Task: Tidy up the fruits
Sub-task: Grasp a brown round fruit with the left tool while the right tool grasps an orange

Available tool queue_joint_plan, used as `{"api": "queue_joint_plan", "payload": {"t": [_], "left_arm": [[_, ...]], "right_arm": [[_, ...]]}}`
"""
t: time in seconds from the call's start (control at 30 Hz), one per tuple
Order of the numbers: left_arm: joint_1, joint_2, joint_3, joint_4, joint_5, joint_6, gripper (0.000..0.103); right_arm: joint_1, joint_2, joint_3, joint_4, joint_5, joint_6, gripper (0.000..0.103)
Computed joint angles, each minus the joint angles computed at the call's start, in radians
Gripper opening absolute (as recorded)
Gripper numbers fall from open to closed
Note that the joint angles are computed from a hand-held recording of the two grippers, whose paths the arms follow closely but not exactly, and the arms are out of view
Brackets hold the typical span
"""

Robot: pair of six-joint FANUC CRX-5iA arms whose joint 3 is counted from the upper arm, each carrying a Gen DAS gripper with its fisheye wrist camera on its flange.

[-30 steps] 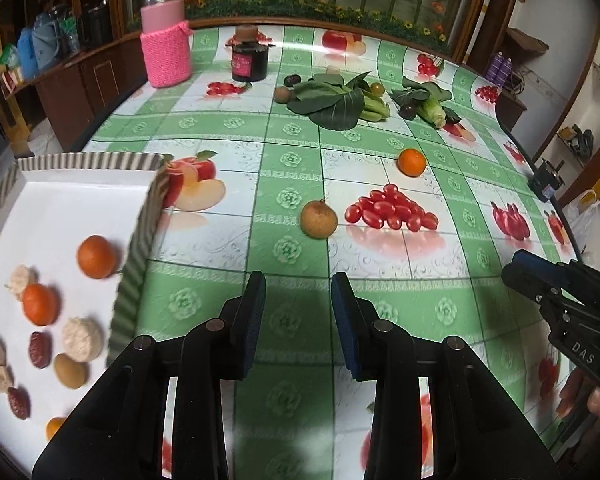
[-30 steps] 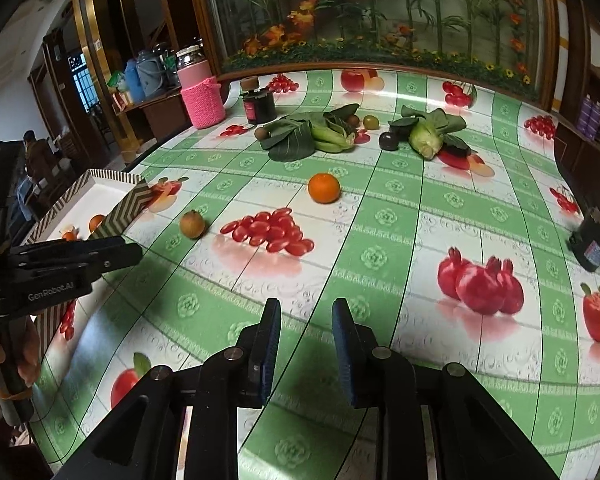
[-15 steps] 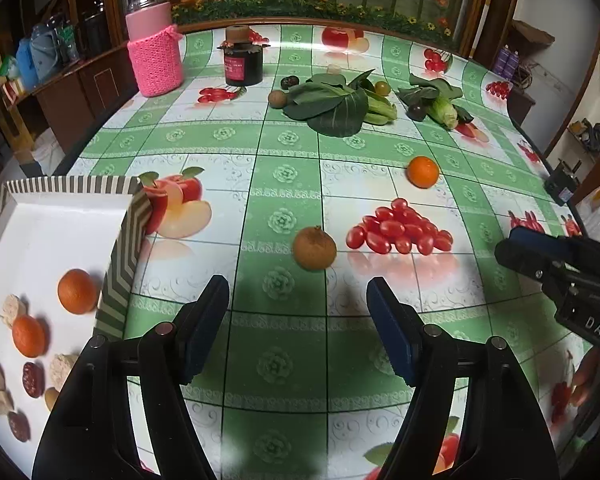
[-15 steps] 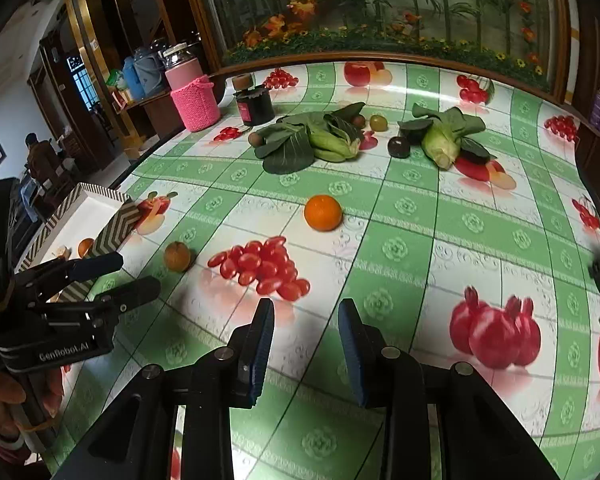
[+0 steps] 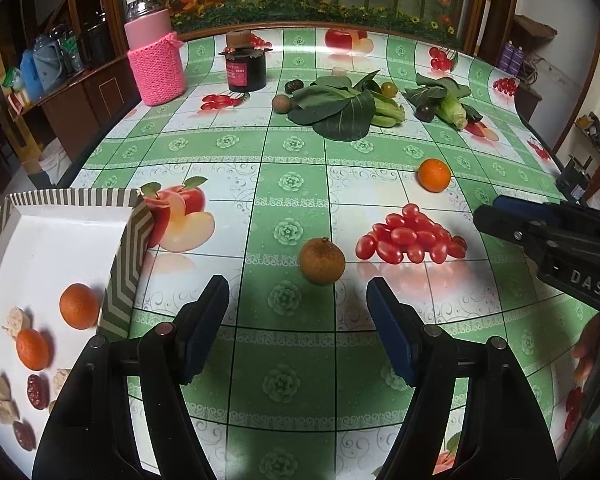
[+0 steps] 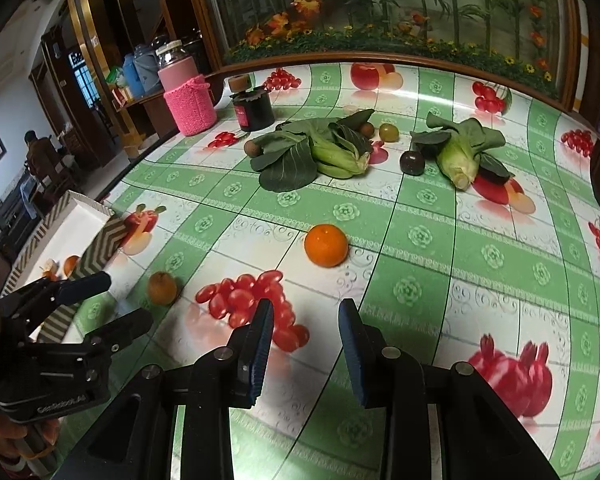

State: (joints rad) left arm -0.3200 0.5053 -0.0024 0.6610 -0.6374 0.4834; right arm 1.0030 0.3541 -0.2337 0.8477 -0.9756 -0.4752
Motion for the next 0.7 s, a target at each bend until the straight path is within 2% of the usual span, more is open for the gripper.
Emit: {"api": "queue_joint_plan", "payload": {"t": [0.1,0.4,0.7], "left_arm": [[-0.002,0.003,0.003,-0.003,0.001,0.001,0.072],[-0.014,0.02,0.03,-0.03,-0.011,0.017,0.072],[-0.027,0.041,0.075,-0.076,-0.026,0.053,0.072]], "right_arm": [[-0.012,0.009,0.006,-0.002,-0.011,0.017,0.033],[-0.059,0.0,-0.031,0.03,0.044,-0.001,0.034],[-0.112,0.036,0.012,-0.011,0.078,0.106,0.034]]}}
